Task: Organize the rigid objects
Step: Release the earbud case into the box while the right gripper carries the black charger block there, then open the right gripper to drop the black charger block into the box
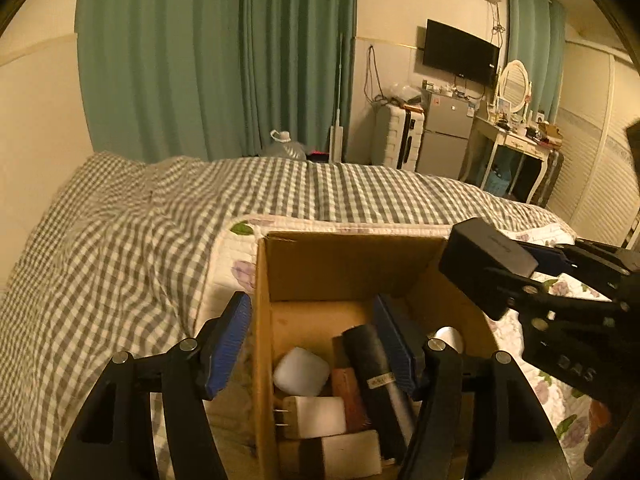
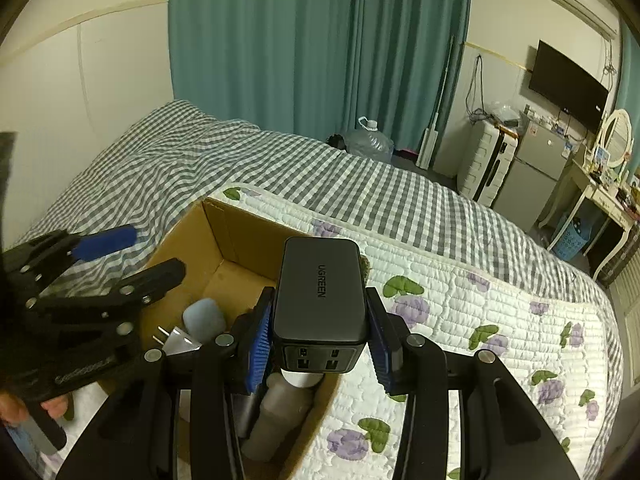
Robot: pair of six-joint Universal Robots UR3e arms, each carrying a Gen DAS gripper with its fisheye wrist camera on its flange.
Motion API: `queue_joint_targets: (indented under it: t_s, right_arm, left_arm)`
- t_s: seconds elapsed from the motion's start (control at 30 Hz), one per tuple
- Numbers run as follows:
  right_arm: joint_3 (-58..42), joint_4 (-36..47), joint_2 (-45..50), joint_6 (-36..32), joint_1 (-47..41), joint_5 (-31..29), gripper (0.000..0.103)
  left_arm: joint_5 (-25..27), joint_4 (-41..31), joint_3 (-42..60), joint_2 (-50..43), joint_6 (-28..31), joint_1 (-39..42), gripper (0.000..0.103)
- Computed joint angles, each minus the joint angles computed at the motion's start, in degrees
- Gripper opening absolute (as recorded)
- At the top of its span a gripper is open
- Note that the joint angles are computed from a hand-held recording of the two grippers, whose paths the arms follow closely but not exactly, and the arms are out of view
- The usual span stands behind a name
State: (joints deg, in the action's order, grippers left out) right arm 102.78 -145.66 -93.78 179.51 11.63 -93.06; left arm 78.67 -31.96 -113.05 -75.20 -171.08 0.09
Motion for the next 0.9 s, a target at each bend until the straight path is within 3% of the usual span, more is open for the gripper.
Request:
queue_joint_targets:
  t_s: [0.33,0.5,0.6,0.67,0.9]
  right_arm:
    - [-9.2,0.4,16.2,2.2,1.9,-1.8,0.043]
    - [-12.3,1.4,21.2,2.2,2.4,-2.1,0.043]
    - [-10.5,-2.5,20.3,1.7,3.5,-4.6,0.044]
    - [-10.4,-2.2,19.2,2.3,3.5,-5.0,0.059]
    - [-2.0,-0.5,4.7,3.1,4.6,-9.4,0.065]
  left_arm:
    - [-5.5,4.1,-5.8,1.1,2.4,3.9,0.067]
    - [-5.6,4.6,-6.5,0.6,2.7,3.9,0.067]
    - [-6.2,4.4,-7.2,1.6,2.5,4.6,0.067]
    - [-7.1,3.4,-7.7,3.4,2.2,5.3,0.067]
    - [-8.8,-6.3,-6.5,13.8,1.8,6.3,0.067]
